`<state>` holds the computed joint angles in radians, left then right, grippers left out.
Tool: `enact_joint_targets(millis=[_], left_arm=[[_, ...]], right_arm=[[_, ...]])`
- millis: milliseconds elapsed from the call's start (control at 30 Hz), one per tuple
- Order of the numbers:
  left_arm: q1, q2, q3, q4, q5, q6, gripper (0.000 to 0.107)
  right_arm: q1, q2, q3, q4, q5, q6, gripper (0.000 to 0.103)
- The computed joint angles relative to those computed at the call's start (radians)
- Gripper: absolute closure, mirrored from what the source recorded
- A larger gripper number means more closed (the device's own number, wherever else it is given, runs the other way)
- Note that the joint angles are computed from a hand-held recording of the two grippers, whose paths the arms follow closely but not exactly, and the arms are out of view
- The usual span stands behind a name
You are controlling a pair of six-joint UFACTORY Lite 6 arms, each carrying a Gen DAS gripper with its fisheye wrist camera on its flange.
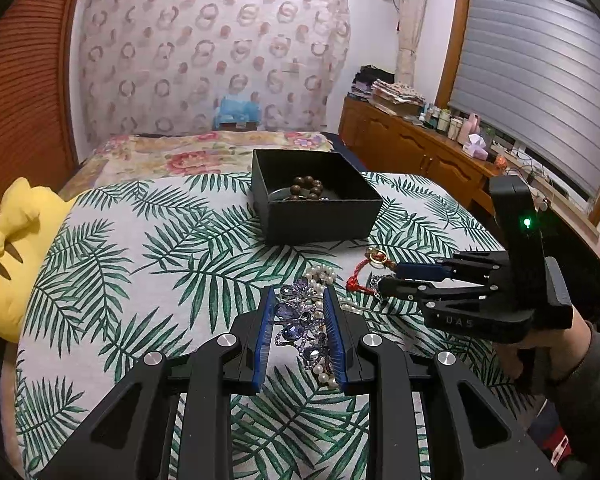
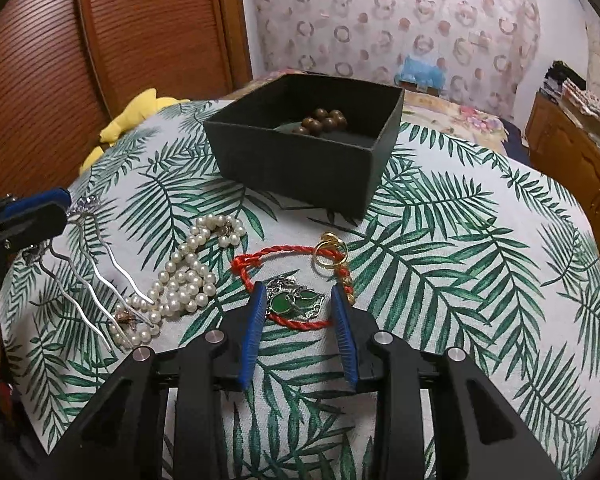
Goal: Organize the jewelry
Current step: 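Grasp the red string bracelet with the right tool while the left tool holds the purple piece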
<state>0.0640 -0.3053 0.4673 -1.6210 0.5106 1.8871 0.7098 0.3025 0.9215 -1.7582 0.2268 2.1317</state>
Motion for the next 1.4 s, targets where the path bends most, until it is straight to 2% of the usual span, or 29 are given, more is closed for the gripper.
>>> enact_joint_targets(millis=[100, 200, 233, 267, 533, 767, 867, 1133, 1400], left_arm=[[0.000, 0.011, 0.005, -0.002, 0.002, 0.003, 0.084], [-0.008, 0.010, -0.004, -0.020, -0.001, 0.019, 0.084], [-0.011, 0.011, -0.004, -0.021, -0.004, 0.018, 0.084], [-0.009, 0.010, -0.004, -0.020, -0.003, 0.017, 0.084], [-0.016, 0.012, -0.023, -0.039, -0.003, 0.041, 0.084], [-0.021, 0.013, -0.017, -0.039, -0.002, 0.040, 0.084], [-0.024, 0.020, 0.003, -0.037, -0.004, 0.034, 0.084], [-0.054, 0.041, 0.072, -0.057, -0.030, 0.032, 0.084], [-0.073, 0.109, 0.173, -0.070, -0.054, 0.036, 0.084]], right_arm=[[-0.010, 0.018, 0.022, 0.000, -0.013, -0.008, 0.069], [-0.001, 0.040, 0.060, 0.155, -0.009, -0.183, 0.068], [0.008, 0.044, 0.065, 0.183, 0.003, -0.216, 0.069], [0.013, 0.040, 0.060, 0.184, 0.000, -0.218, 0.075], [0.037, -0.022, -0.027, -0.049, 0.006, 0.032, 0.078], [0.038, -0.103, -0.062, -0.068, 0.011, 0.040, 0.078], [0.035, -0.137, -0.055, -0.006, 0.007, -0.040, 0.078], [0.003, -0.197, 0.042, 0.359, 0.023, -0.492, 0.078], [-0.084, -0.124, 0.240, 0.744, 0.009, -0.957, 0.078]])
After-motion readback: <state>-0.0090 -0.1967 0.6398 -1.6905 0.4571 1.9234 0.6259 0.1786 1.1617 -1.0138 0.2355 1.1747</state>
